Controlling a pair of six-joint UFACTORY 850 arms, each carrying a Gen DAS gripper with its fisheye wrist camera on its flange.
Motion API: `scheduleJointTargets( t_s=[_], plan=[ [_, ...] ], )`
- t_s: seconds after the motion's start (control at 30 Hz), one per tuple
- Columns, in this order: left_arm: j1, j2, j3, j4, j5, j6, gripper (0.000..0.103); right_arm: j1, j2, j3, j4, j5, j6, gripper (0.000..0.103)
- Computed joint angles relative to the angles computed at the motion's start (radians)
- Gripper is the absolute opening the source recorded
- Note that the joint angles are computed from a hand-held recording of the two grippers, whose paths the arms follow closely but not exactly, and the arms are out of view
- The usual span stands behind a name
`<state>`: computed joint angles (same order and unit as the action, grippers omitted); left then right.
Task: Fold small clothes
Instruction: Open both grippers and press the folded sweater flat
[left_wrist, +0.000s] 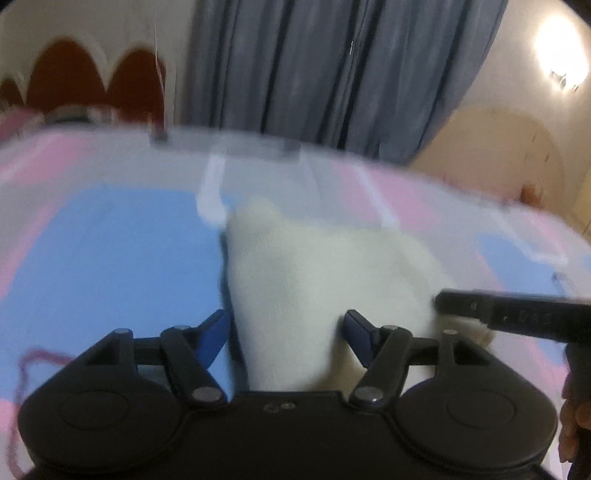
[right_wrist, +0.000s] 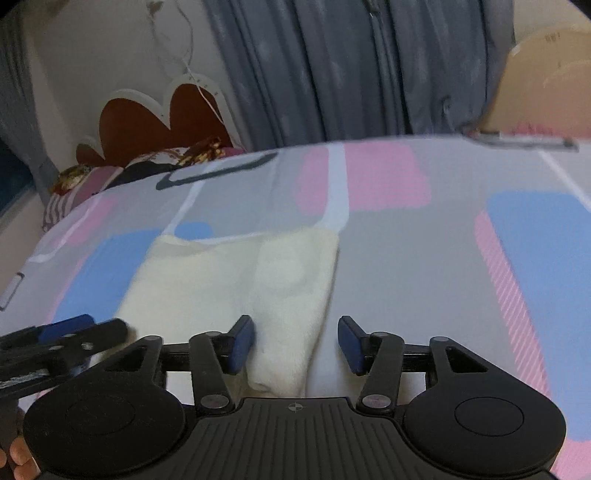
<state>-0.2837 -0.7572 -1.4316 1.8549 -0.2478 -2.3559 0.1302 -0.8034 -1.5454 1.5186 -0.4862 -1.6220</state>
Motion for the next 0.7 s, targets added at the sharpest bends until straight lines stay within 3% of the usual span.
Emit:
scheduleJointTargets(
  t_s=[0.07, 0.2, 0.33, 0.5, 0.7],
  plan=[
    [0.001, -0.017, -0.022, -0.096, 0.018, 0.073, 0.064, 0.013, -0.016, -0.014, -0.092, 0.039, 0.055, 0.051],
    [-0.01, 0.008, 0.007, -0.04, -0.012, 0.004, 0.062, 0.004, 0.007, 0.01, -0.049, 0.035, 0.045, 0.051],
    [-0.029, 0.066, 0.071, 0.005, -0.041, -0.023, 0.062, -0.023, 0.085, 0.105, 0.039, -0.043, -0.059, 0.051],
    [-0.053, 0.108, 0.119, -0.067, -0.04, 0.084, 0.062, -0.039, 0.191, 0.252, 0.037, -0.092, -0.13, 0.051],
    [-0.08, 0.113, 0.168, -0.038, -0.031, 0.038, 0.062, -0.023, 0.244, 0.365, 0.063, -0.04, -0.191, 0.051]
  ],
)
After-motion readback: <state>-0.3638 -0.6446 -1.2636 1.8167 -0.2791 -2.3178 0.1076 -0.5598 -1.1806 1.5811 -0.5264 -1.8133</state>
